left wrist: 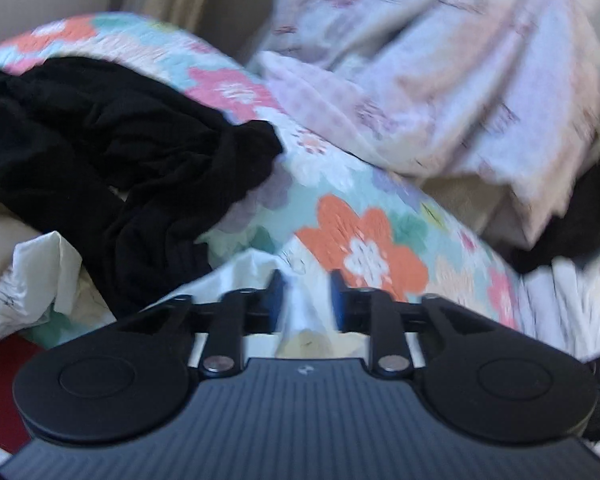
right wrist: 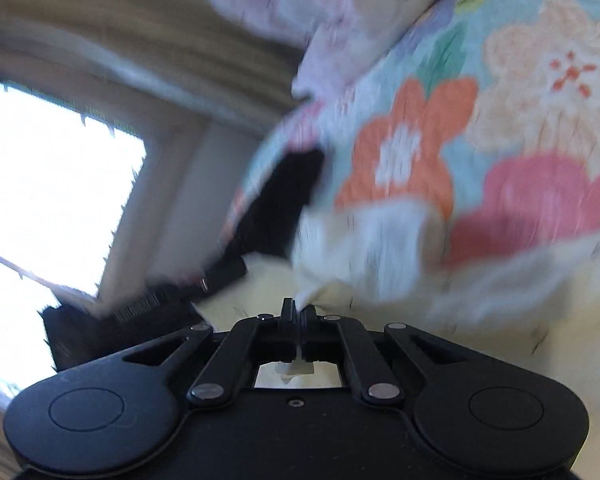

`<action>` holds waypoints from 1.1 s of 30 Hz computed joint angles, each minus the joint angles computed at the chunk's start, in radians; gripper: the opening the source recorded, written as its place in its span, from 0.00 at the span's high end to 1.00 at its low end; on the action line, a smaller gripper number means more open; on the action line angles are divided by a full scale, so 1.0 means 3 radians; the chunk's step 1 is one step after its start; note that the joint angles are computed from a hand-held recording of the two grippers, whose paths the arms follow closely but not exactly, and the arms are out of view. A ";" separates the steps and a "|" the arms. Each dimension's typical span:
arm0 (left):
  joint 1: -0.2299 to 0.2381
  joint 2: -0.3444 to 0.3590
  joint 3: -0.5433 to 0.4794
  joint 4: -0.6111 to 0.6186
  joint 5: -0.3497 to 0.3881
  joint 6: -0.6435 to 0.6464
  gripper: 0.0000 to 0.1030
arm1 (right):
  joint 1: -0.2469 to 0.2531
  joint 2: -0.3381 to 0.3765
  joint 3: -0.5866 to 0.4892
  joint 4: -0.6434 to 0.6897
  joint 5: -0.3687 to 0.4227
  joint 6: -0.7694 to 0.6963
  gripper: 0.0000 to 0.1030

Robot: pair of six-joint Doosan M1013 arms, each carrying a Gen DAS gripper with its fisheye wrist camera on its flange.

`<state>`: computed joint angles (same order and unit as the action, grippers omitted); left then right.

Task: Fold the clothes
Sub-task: 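Open both grippers and smooth the folded shirt on the quilt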

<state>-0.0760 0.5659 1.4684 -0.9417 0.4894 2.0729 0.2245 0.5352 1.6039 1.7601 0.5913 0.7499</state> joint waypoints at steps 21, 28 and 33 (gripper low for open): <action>-0.0064 -0.0015 0.0075 0.0176 0.0513 0.0330 0.45 | -0.0058 0.0010 -0.0275 -0.1395 0.0230 0.0295 0.56; -0.0155 0.0099 -0.0052 0.0193 0.0319 0.0112 0.41 | -0.0083 0.0239 -0.0572 -0.1181 0.0364 0.0041 0.65; -0.0183 0.0098 -0.0010 0.0037 -0.0159 0.0166 0.40 | -0.0096 0.0177 -0.0512 -0.1065 0.0040 0.0012 0.65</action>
<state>-0.1308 0.5953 1.4656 -0.9305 0.4418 2.1226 0.1958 0.5883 1.4502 1.4406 0.6033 0.7536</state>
